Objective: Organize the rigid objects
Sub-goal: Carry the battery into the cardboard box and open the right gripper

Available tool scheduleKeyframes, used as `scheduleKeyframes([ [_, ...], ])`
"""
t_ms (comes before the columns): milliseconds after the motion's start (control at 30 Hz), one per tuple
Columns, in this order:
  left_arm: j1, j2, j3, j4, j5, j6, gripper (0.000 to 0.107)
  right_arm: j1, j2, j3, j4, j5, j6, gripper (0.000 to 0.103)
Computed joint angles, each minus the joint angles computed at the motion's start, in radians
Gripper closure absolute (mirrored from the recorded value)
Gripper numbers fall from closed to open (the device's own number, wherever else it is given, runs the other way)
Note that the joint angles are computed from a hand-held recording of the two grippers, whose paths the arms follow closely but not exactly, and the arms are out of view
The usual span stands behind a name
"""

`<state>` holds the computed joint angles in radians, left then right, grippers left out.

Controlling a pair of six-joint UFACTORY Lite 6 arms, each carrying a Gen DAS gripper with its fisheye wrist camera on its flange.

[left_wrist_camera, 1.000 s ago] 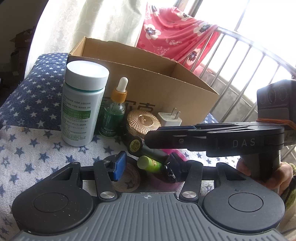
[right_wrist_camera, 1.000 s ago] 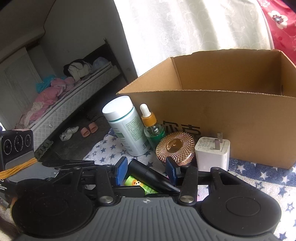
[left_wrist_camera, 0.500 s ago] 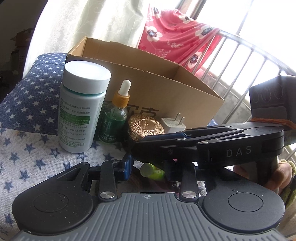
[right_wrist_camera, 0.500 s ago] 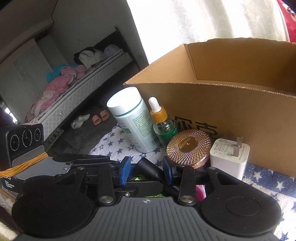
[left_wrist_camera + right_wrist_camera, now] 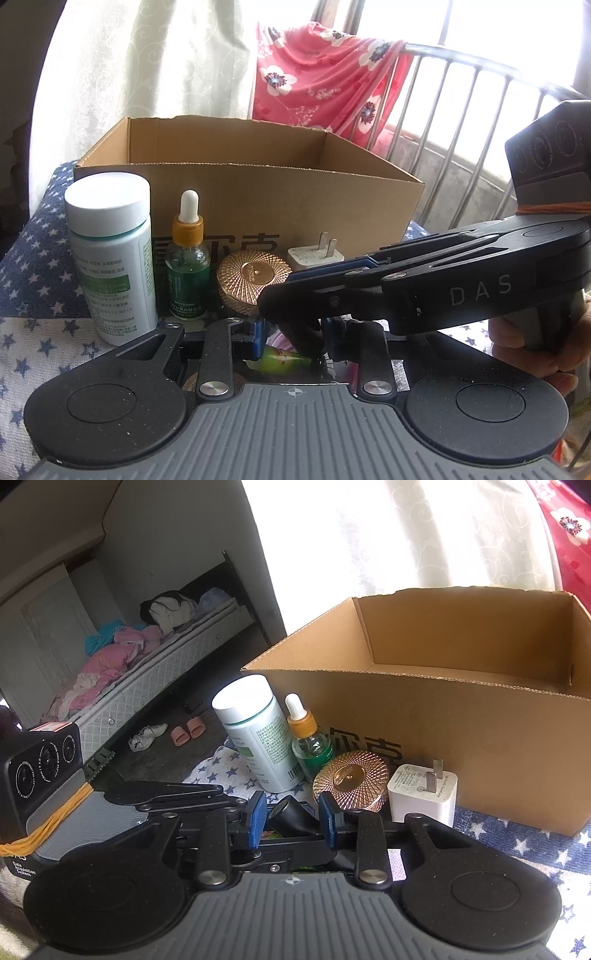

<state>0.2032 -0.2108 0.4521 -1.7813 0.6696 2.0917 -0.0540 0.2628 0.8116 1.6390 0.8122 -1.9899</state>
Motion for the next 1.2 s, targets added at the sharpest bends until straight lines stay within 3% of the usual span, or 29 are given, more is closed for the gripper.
scheduleKeyframes([
  [267, -0.064, -0.042, -0.033, -0.097, -0.048, 0.072, 0.084, -0.013, -0.091, -0.082, 0.066, -0.033, -0.086, 0.067],
  [1033, -0.177, -0.083, -0.071, -0.306, -0.124, 0.216, 0.086, -0.076, -0.085, -0.106, 0.069, 0.034, -0.111, 0.06],
  [1200, -0.172, -0.097, -0.079, -0.312, -0.112, 0.202, 0.086, -0.082, -0.085, -0.109, 0.062, 0.051, -0.119, 0.072],
])
